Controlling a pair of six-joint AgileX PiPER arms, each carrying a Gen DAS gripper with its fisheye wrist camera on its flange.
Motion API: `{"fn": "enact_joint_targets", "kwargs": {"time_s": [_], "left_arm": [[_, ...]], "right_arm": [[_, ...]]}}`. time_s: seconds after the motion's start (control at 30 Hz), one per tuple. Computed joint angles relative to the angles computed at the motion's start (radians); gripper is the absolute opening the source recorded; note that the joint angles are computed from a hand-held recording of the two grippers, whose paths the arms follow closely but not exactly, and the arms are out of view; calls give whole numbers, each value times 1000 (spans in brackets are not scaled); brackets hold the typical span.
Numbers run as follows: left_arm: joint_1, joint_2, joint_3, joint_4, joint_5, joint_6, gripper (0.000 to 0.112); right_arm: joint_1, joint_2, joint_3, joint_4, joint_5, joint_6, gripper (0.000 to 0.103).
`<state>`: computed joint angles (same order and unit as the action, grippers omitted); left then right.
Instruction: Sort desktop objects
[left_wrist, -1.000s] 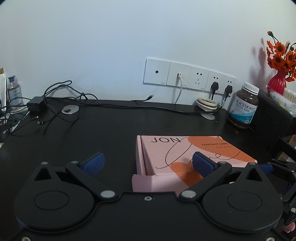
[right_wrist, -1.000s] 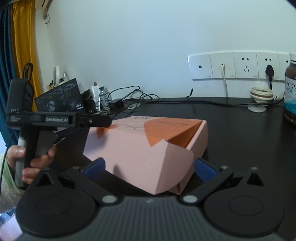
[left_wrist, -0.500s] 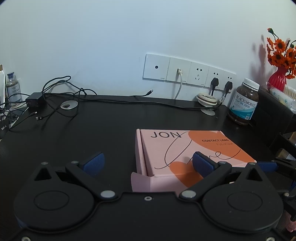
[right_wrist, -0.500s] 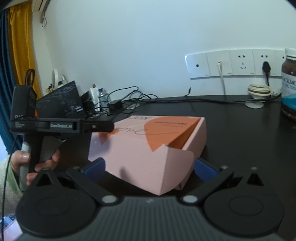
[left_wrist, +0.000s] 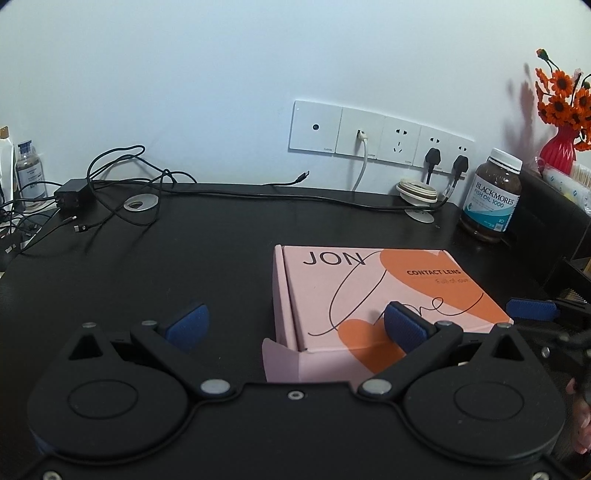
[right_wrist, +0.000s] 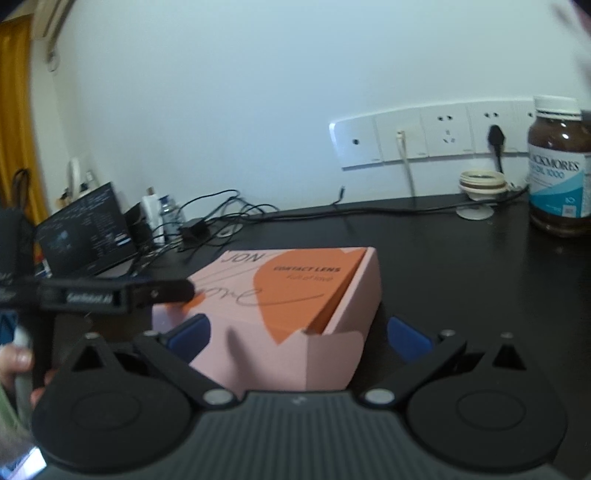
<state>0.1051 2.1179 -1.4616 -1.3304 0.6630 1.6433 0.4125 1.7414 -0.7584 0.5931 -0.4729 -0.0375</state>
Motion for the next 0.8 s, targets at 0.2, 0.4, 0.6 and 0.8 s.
{"fn": "enact_joint_targets", "kwargs": {"time_s": [0.2, 0.4, 0.6, 0.8], "left_arm": [[-2, -9, 24, -38, -14, 61, 103], [-3, -5, 34, -59, -17, 105, 103], [-2, 5, 35, -68, -16, 120, 103], [3, 12, 39, -92, -6, 148, 103]], "right_arm": [[4, 44, -50, 138, 2, -55, 102], [1, 62, -53, 149, 5, -38, 102], [2, 72, -63, 173, 19, -62, 102], [-6, 81, -54, 110, 15, 18, 102]]}}
